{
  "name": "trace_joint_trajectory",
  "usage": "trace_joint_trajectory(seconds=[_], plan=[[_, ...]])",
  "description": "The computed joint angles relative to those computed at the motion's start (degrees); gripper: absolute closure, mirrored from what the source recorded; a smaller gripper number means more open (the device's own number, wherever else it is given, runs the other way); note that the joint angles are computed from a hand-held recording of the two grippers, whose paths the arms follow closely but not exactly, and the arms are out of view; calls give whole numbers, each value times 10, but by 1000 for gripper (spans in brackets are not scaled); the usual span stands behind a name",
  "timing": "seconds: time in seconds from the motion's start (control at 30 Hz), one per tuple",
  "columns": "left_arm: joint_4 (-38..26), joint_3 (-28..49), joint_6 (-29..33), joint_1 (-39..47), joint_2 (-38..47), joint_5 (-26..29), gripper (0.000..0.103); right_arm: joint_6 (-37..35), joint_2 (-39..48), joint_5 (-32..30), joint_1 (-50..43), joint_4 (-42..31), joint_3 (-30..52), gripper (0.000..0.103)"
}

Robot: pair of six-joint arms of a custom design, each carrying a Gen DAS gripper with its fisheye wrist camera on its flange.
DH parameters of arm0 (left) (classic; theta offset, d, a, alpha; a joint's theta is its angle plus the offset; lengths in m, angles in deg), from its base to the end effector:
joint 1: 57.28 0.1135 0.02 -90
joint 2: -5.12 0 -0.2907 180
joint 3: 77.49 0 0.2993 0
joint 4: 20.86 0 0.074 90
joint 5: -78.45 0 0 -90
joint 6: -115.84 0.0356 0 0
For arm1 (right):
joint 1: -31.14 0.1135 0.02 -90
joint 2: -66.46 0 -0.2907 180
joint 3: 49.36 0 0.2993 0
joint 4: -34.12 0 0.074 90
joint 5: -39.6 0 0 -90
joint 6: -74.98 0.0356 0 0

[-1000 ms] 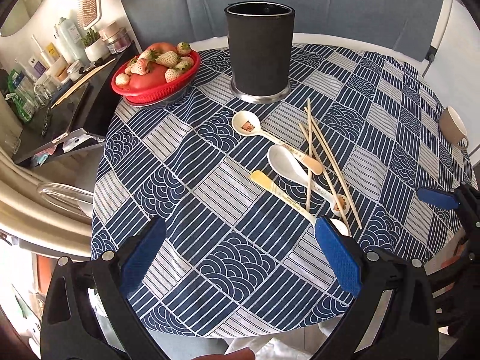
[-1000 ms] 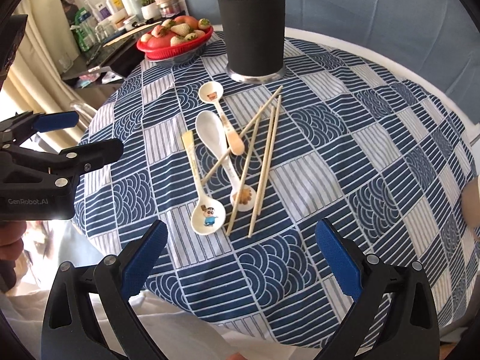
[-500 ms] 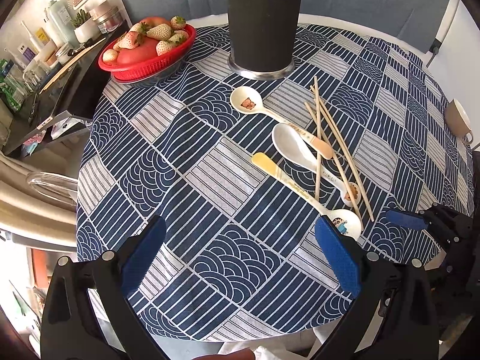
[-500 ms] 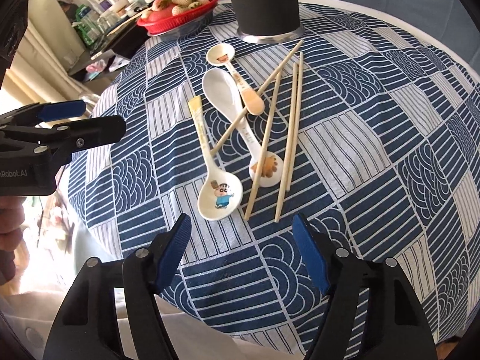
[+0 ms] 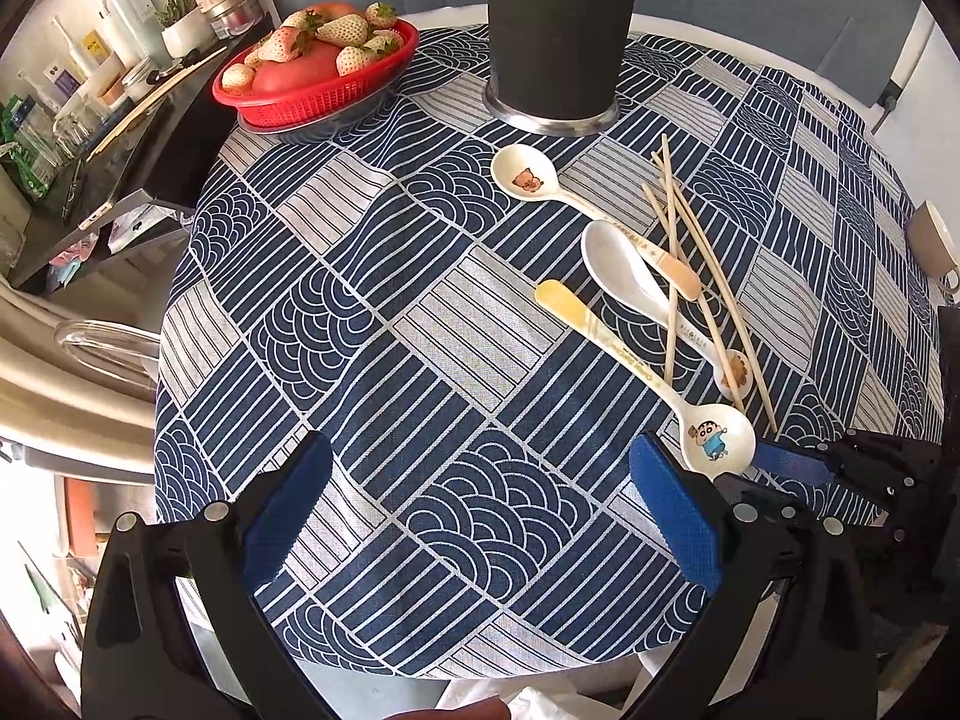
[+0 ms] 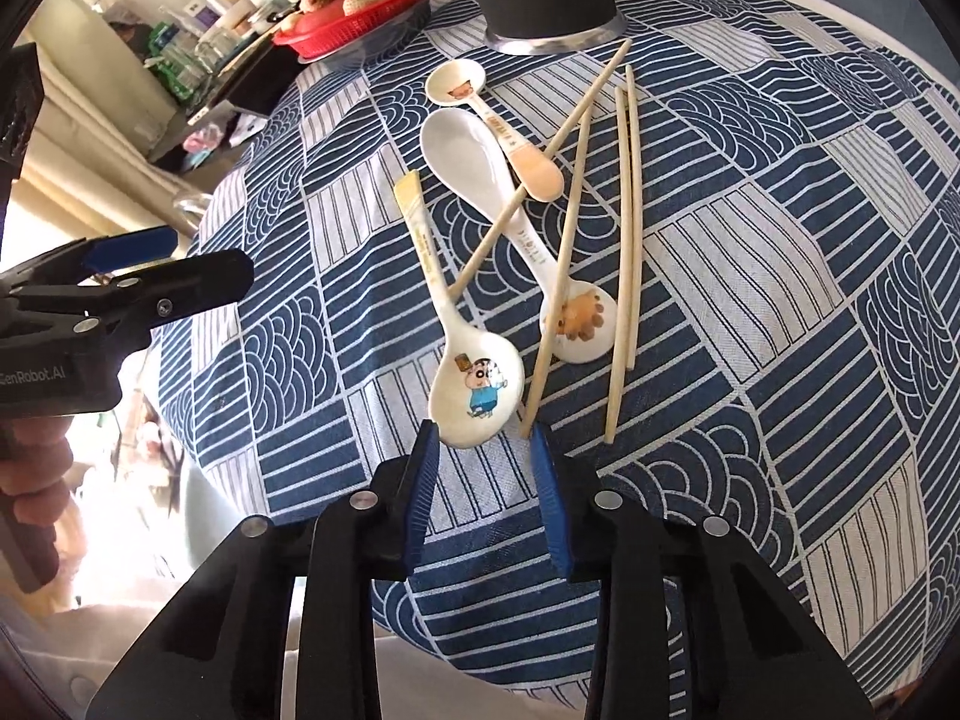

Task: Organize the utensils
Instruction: 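Move the right tool toward the white cartoon-print spoon and open it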

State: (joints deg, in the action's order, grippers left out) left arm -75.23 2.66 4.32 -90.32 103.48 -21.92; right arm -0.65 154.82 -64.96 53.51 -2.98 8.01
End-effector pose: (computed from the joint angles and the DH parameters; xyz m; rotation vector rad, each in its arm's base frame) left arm 0.3214 -0.2014 0.2036 0.2414 2.7792 0.0291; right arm 0.2821 0.1258 0.1494 -0.2657 2.8024 0.5128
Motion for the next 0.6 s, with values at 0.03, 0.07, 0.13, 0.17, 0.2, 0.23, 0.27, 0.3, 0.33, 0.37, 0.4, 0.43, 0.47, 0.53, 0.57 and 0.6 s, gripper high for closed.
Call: trace_joint_trajectory(seconds=[0.03,0.07,0.13,0.17,0.2,0.23,0.27,0.3,0.33,0.37,0.4,0.43,0.47,0.53,0.57,0.6], plan=[[0,-1,0,-1,0,0,6,2,3,1,2,0,3,76],[0,-1,1,-2,1,0,6,4,4,0,2,1,4,76],[-1,-2,1,-3,1,0,6,14,8,-11,-5,2,3,76],[-1,-3,1,-3,1,2,6,20,10,-20,-10,3,3,76],[-1,-3,1,-2,1,3,6,25,10,-28,-14,6,2,76],[-2,-3,0,-2,1,3,6,30,8,-33,-18,8,0,76],[-3,-3,0,-2,1,4,6,35,7,-39,-22,11,-1,76],[-3,-3,-1,-2,2,4,6,38,5,-42,-25,14,-4,76],[-3,-4,-1,-1,2,4,6,38,4,-45,-30,11,-4,76],[-4,-3,-2,-1,3,4,6,40,5,-46,-32,10,-4,81],[-5,-4,-2,-2,3,5,6,44,6,-44,-33,10,-4,88],[-6,-3,-2,-2,4,6,6,48,7,-45,-34,11,-4,90],[-6,-2,-2,-2,6,6,6,52,7,-47,-36,12,-5,92],[-7,-3,-1,-3,6,6,6,63,4,-58,-42,17,-10,90],[-7,-3,-1,-4,6,7,6,74,0,-62,-46,22,-15,88],[-8,-2,-1,-5,6,7,6,83,-3,-69,-53,29,-21,88]])
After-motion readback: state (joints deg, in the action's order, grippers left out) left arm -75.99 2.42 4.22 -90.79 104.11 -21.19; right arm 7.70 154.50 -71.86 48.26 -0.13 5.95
